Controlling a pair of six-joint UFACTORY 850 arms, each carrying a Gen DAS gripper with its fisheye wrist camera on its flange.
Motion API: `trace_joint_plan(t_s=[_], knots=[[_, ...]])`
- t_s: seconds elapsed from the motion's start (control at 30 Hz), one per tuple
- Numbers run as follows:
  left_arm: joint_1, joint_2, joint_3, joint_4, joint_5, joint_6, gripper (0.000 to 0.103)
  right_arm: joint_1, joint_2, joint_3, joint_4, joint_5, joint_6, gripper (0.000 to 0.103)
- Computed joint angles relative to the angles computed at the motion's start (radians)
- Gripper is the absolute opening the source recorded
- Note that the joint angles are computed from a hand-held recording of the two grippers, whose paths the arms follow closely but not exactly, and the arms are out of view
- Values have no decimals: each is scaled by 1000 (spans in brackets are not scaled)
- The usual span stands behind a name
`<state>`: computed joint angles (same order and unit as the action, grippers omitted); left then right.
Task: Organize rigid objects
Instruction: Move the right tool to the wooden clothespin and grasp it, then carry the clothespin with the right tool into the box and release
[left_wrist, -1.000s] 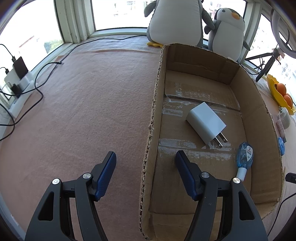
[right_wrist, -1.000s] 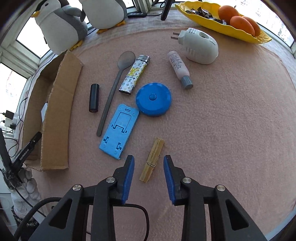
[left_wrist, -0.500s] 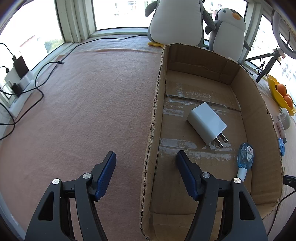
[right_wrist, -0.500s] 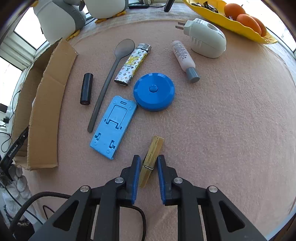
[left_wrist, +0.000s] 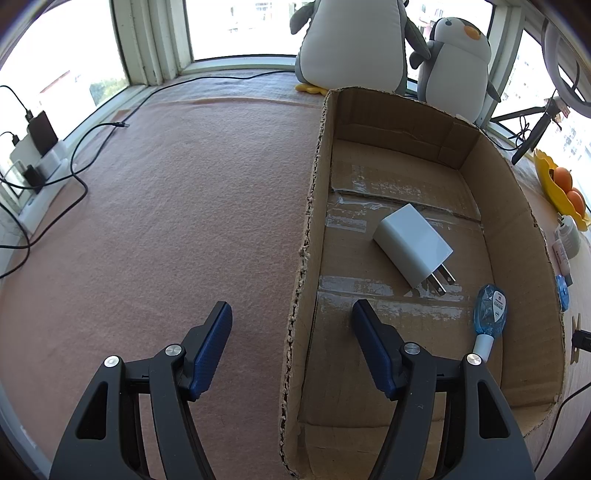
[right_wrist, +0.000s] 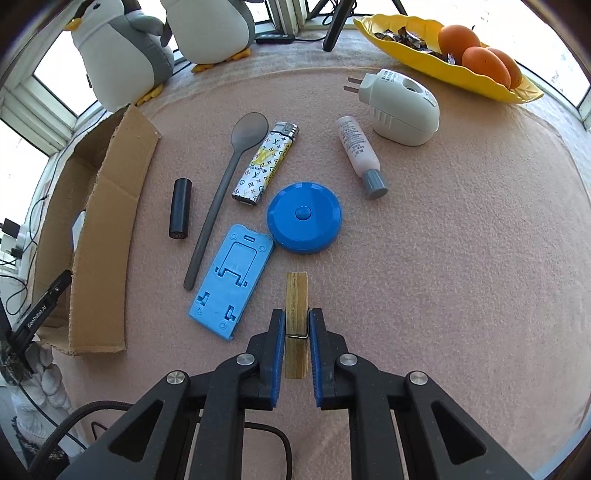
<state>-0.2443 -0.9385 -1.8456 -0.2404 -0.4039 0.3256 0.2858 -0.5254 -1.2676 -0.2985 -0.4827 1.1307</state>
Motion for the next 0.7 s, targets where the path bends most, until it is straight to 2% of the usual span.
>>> trace_joint_plan(t_s=[0.3, 0.7], knots=[[0, -1, -2, 1, -1, -2, 69, 39, -34, -113, -178, -17, 95, 12], [1, -2, -4, 0, -3, -5, 69, 70, -148, -298, -126, 54, -14, 12]])
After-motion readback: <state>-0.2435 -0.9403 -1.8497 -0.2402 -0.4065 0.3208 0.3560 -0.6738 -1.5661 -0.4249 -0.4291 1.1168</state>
